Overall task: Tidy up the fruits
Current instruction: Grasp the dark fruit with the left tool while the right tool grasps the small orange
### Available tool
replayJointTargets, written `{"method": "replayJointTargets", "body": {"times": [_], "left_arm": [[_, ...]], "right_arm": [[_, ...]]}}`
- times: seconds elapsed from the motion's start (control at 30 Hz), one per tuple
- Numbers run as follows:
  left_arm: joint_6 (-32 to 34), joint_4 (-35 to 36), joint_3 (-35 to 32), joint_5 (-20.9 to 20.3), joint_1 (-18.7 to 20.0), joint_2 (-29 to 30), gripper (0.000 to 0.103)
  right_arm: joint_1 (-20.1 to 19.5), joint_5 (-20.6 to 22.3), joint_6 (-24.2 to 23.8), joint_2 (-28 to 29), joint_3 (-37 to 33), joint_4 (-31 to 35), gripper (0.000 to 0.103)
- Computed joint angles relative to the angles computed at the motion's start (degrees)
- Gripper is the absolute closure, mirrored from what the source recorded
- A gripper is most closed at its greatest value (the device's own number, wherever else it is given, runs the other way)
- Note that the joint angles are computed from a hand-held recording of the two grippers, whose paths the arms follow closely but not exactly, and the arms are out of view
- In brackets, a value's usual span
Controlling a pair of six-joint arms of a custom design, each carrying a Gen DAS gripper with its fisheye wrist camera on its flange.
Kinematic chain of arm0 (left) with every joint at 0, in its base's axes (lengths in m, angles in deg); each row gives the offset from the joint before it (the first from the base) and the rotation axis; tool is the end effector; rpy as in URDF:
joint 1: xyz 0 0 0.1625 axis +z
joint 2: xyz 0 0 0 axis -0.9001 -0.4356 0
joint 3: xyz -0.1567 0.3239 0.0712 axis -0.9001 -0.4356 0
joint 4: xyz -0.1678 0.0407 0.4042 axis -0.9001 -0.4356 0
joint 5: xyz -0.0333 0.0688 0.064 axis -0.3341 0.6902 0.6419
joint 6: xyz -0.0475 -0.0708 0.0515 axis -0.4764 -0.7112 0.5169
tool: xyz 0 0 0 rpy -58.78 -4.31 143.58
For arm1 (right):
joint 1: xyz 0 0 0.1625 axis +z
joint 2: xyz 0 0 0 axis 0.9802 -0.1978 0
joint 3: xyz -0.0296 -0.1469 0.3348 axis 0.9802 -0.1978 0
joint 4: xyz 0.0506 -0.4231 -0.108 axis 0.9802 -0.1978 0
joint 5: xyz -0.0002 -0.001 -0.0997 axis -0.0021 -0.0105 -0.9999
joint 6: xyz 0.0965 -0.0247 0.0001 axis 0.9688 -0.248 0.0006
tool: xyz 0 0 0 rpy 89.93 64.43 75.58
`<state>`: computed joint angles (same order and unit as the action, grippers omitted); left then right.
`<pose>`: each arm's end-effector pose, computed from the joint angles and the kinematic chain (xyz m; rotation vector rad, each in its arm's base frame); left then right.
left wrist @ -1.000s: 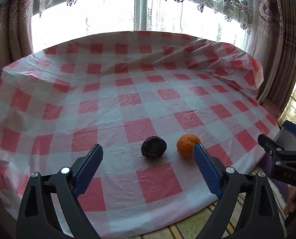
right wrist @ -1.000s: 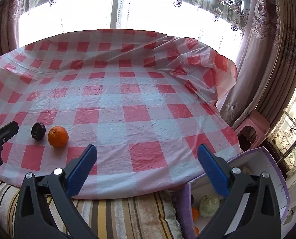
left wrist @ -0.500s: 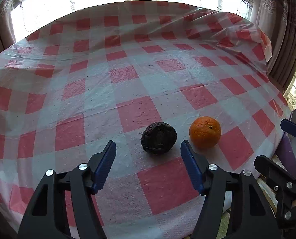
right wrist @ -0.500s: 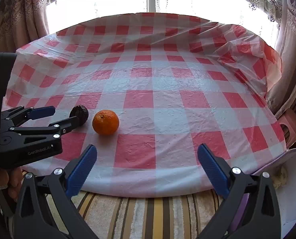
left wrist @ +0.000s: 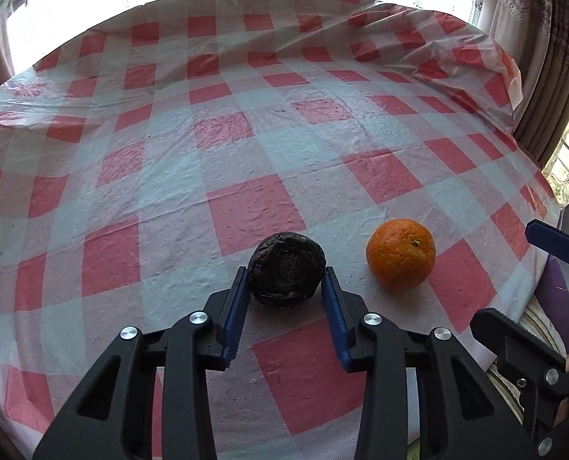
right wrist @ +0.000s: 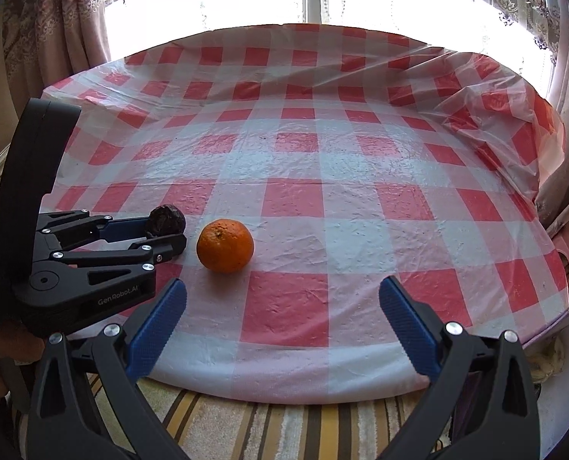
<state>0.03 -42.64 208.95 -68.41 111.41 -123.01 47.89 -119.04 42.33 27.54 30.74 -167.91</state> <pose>-0.0077 -0.3364 0.2951 -0.0294 2.1504 -0.8979 0.3889 -0.3754 -0.0605 1.2033 -2.4013 0.5561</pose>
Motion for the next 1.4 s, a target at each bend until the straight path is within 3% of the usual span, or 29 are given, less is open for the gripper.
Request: {"method": "replayJointTargets", "body": {"times": [0.1, 0.3, 0.43, 0.8, 0.97, 1.4], "left_arm": [[-4.08, 3.35, 0.22, 1.44, -0.69, -2.1, 0.066], [-17.68, 16.87, -0.43, 5.06, -3.05, -5.98, 0.066], [-23.15, 22.15, -0.87, 6.07, -3.83, -7.55, 0.066], [-24.65, 23.73, -1.0, 6.37, -3.94, -7.99, 0.066], [-25.25, 24.7, -1.16, 6.55, -4.03, -7.64, 0.066], [-30.8, 31.56, -2.46, 7.22, -6.83, -5.85, 0.067]], "right_arm": [[0.12, 0.09, -0.07, 0.91, -1.15, 1.07, 0.012], [1.01, -0.35, -1.07, 3.41, -3.64, 1.84, 0.015], [1.42, -0.42, -1.46, 4.94, -5.48, 3.3, 0.019], [2.2, -1.7, -0.88, 8.61, -10.35, 8.25, 0.039], [1.91, -1.2, -0.08, 9.08, -11.45, 11.08, 0.06], [1.19, 0.3, 0.56, 6.06, -7.74, 7.43, 0.061]]}}
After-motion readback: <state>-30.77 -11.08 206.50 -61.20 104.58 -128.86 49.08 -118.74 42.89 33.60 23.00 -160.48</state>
